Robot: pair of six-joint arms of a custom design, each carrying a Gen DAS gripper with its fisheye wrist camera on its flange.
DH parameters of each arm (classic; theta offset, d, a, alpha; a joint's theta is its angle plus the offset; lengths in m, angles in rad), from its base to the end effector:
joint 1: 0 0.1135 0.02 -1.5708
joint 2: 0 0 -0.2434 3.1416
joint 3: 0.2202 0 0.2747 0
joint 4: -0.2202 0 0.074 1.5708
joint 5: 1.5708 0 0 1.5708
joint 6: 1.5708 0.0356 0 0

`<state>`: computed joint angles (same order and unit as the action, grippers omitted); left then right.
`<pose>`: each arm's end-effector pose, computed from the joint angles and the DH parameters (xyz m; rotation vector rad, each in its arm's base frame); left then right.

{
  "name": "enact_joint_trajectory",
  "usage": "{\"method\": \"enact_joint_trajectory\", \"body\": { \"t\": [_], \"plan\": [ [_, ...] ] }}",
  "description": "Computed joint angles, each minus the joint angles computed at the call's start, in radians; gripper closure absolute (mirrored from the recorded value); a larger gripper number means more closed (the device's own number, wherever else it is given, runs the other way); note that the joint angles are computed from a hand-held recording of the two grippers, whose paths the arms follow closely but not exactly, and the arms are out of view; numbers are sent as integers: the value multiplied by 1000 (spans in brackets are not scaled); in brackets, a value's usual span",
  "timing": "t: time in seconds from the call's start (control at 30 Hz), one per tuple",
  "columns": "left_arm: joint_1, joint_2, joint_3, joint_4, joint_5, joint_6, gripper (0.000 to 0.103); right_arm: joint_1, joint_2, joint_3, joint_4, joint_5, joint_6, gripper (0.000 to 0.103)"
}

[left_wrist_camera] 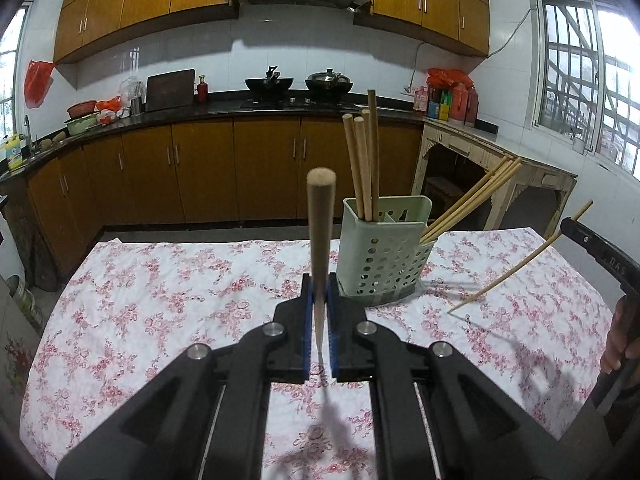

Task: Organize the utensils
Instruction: 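Lift both chopsticks upright and carry them above the green holder, then lower both chopsticks into the green holder and open both grippers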

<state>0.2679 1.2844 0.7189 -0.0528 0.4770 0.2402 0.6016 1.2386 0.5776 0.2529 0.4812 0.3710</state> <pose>0.2896 0.0625 0.1928 0.2346 2.1066 -0.2223 0.2451 0.1483 0.1845 0.0861 1.9322 0.1722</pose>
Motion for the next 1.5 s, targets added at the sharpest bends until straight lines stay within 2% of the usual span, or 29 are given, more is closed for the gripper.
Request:
{"method": "enact_joint_trajectory", "body": {
  "t": [0.27,0.43,0.7,0.9,1.13,1.5],
  "plan": [
    [-60,-84,47,-7,22,-73,95,-14,-103,75,-50,-62,-25,96],
    [-154,-105,109,32,-30,-169,95,-20,-99,144,-12,-79,-53,96],
    [-299,-8,249,182,-203,-292,95,-31,91,281,155,-53,-137,96],
    [-345,126,299,235,-290,-285,95,-77,248,340,202,-109,-101,96],
    [-338,233,319,266,-288,-291,95,-97,353,383,202,-159,-54,96],
    [-314,306,335,266,-256,-294,95,-94,419,422,162,-172,-25,96]
  ]
}}
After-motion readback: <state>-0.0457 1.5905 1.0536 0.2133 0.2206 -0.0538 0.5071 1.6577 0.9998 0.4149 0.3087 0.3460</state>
